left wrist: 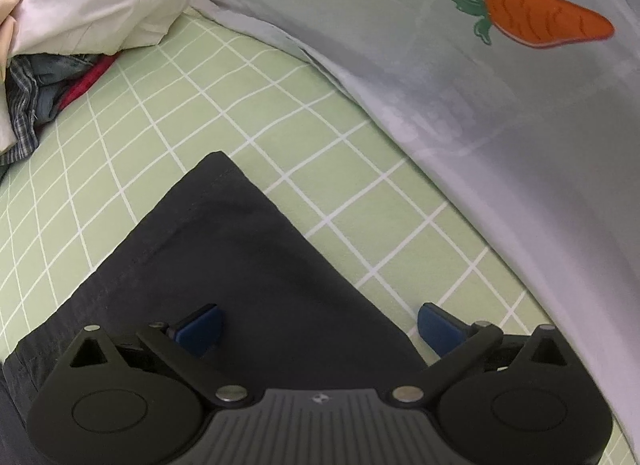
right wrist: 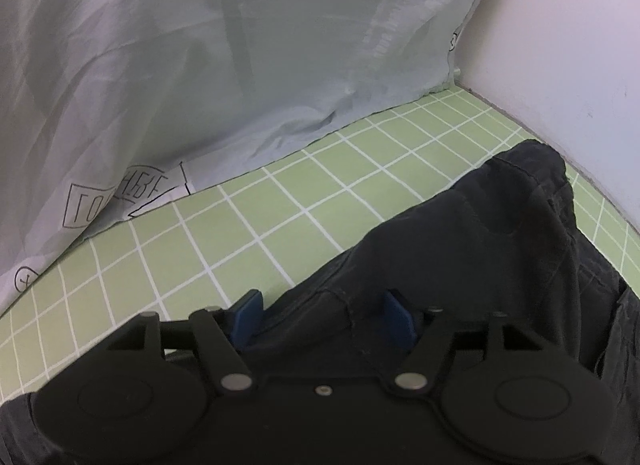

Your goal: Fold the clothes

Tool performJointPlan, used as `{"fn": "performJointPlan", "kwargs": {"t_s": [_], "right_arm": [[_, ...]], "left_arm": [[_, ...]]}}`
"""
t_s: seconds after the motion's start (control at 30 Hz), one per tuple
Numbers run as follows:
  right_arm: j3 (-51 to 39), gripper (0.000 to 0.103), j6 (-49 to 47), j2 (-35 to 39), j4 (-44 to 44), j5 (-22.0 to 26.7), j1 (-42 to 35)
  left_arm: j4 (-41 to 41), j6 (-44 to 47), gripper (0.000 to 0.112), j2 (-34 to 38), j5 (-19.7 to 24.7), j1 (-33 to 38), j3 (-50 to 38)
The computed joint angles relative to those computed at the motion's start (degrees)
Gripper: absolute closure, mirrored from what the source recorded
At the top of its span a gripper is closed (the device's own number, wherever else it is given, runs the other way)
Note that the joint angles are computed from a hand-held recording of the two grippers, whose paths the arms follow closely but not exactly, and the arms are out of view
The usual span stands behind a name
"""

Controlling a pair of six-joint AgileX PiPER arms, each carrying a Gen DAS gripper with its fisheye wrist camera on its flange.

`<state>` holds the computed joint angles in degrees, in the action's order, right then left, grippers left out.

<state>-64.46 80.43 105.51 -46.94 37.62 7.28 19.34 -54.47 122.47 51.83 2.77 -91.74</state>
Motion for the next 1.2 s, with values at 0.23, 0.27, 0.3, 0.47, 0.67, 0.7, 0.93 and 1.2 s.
{"fn": "performJointPlan", "kwargs": {"t_s": [0.23,0.27,0.3,0.47,0.67,0.7,0.93,1.2], "right_arm": [[-2.80,0.009,-4.63,1.75,5.74,-0.77,-1.45],[-3.63,0.009,-5.64,2.30,6.26,0.02,-1.30],[-3.99,0.009,-5.60,2.60,6.12,0.52,-1.06],[-1.66,0.040,0.46,0.92,1.60,1.61,0.06],[7.28,0.082,1.74,-6.71,1.15,-7.28,-3.82],[8.74,0.087,2.44,-8.15,1.05,-8.58,-4.44],[17.34,0.092,8.81,-19.51,-6.29,-9.01,-2.79],[31.01,0.094,2.82,-45.82,0.71,-2.33,-1.14]], "left_arm": [[3.07,0.91,0.025,-4.94,-7.08,-0.50,8.69],[3.49,1.11,0.029,-5.87,-8.05,-0.51,10.08],[3.90,1.35,0.036,-6.81,-9.03,-0.51,11.48],[2.86,3.68,0.082,-11.06,-14.30,-1.11,17.09],[-9.44,9.48,0.107,-14.73,-17.70,2.48,20.48],[-10.60,10.35,0.107,-16.30,-18.36,2.86,21.72],[-17.50,17.81,0.107,-33.28,-20.06,4.74,31.72],[-25.84,31.87,0.108,-63.98,-10.83,11.86,47.10]]}}
